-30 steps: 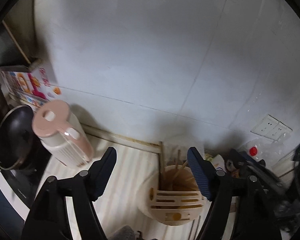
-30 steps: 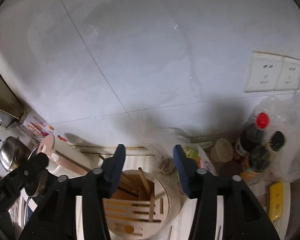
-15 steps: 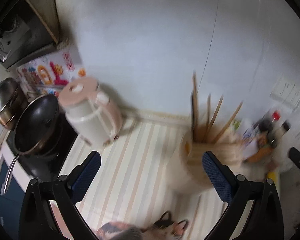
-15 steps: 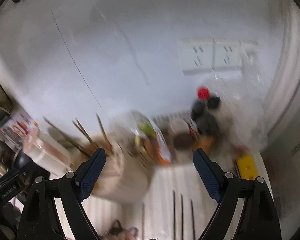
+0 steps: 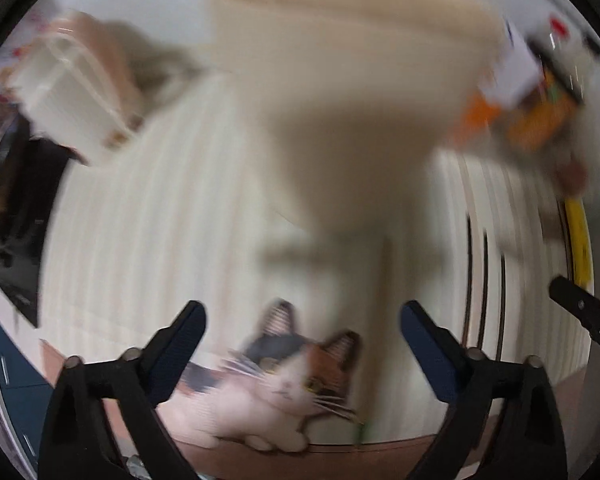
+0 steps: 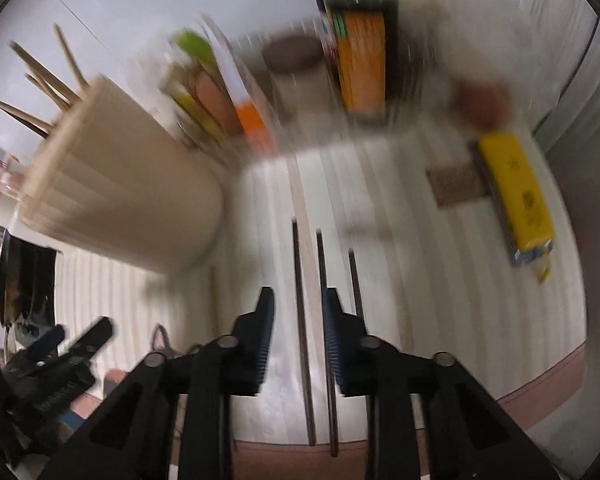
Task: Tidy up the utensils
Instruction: 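Grasp a wooden chopstick with the left tool while the right tool grasps a black one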
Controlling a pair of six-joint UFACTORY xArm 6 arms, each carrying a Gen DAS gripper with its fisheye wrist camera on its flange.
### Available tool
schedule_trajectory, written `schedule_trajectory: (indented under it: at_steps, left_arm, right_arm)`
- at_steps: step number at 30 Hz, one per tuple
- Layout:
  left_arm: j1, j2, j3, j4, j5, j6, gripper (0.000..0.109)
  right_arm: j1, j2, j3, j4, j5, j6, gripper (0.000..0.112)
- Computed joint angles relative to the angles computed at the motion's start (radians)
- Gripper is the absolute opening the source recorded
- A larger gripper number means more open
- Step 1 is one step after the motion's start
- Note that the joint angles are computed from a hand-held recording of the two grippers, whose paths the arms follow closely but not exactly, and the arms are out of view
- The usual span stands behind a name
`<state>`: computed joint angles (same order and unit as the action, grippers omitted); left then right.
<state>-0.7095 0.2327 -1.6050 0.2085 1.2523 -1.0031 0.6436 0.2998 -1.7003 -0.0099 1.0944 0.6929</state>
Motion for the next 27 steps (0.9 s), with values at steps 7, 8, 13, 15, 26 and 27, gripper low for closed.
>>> schedule_trajectory:
  at_steps: [7, 8, 13, 15, 26, 27]
  left_arm:
    - [-0.022, 0.191, -0.129, -0.107, 0.044, 0.07, 0.051]
    - [-0.025, 0.203, -0.139, -0.1, 0.052, 0.068, 0.033]
    - [-0.024, 0.166, -0.063, -0.075, 0.02, 0.007, 0.002]
    - [-0.018, 0.133, -0.021, -0.066, 0.028, -0.007, 0.002]
    - [0.029, -0.082, 0.241, -0.078, -0.024, -0.026, 0.002]
    - [0.031, -0.094, 0.255, -0.087, -0.039, -0.025, 0.002]
  right_arm:
    - [-0.036, 0.013, 0.066, 0.094, -0.017, -0.06, 0.022]
    - [-0.041, 0.018, 0.07, 0.109, -0.019, -0.069, 0.022]
    - [-0.046, 0.081, 0.019, 0.164, 0.007, -0.135, 0.022]
    - [-0.041, 0.113, -0.01, 0.166, 0.021, -0.144, 0.022]
    - [0.031, 0.304, -0.225, 0.024, 0.166, -0.103, 0.012]
    - [0.044, 0.32, -0.249, -0.007, 0.185, -0.089, 0.008]
